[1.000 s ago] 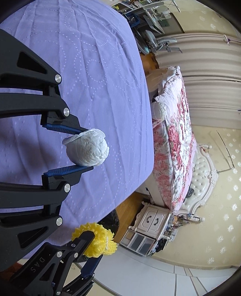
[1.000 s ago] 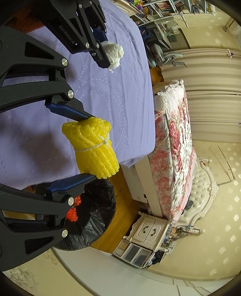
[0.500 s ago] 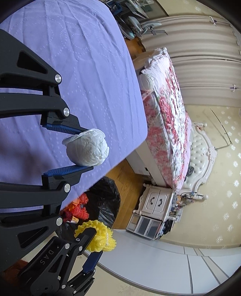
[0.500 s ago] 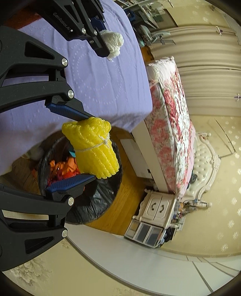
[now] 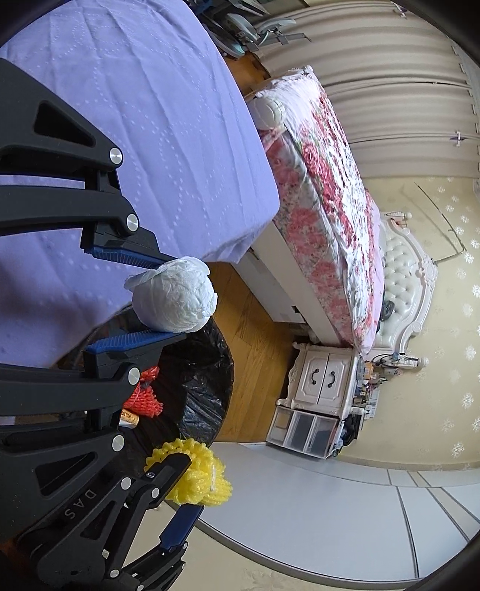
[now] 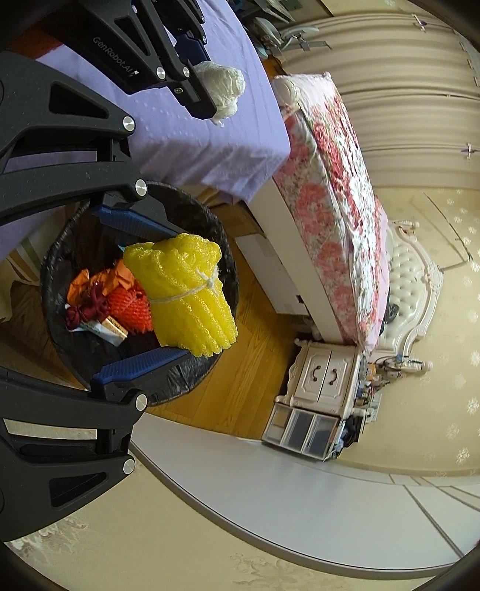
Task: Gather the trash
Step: 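Carry the yellow mesh bundle and white tissue over the trash bin, then open both tools to drop the tissue and mesh into the bin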
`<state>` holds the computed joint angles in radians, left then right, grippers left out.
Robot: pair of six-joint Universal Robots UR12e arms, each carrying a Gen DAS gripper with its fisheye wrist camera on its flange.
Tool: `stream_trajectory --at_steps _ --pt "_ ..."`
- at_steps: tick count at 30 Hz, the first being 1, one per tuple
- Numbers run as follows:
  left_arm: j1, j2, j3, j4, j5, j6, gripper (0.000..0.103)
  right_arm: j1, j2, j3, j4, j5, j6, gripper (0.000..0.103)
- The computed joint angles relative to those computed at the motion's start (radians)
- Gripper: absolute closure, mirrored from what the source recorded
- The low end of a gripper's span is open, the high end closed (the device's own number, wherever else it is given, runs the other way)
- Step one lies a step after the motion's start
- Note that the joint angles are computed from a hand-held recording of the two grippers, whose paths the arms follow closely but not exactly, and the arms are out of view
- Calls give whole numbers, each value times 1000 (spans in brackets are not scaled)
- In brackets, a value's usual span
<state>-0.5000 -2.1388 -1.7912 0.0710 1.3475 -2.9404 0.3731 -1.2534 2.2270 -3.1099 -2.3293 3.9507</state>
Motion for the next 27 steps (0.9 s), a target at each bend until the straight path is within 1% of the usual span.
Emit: stream_trajectory --at_steps 6,14,16,20,22,23,24,25,26,27 --pt "-23 -34 50 -17 31 19 70 -28 1 4 24 -3 56 47" --pt "-39 -64 96 -57 64 36 70 -52 17 -4 42 -5 69 47" --pt "-43 -72 104 -54 74 41 70 -56 17 -2 42 -1 76 47" --pt "-47 -82 121 -72 83 48 67 -62 18 -1 49 1 89 47" --pt "-47 -83 124 -81 76 49 64 -66 18 -1 49 -1 94 47" --pt "-47 -84 126 -84 75 53 59 -67 19 -2 53 -3 97 46" --pt "-48 -85 128 -85 75 57 52 -68 18 -1 56 -4 98 45" --pt "-48 -85 126 -80 75 59 48 -69 18 -1 58 -2 101 44" --pt "-48 -85 123 -70 78 59 40 -70 18 -2 60 -1 101 38" --pt "-48 -85 121 -64 77 57 36 -69 19 -2 61 -5 102 37"
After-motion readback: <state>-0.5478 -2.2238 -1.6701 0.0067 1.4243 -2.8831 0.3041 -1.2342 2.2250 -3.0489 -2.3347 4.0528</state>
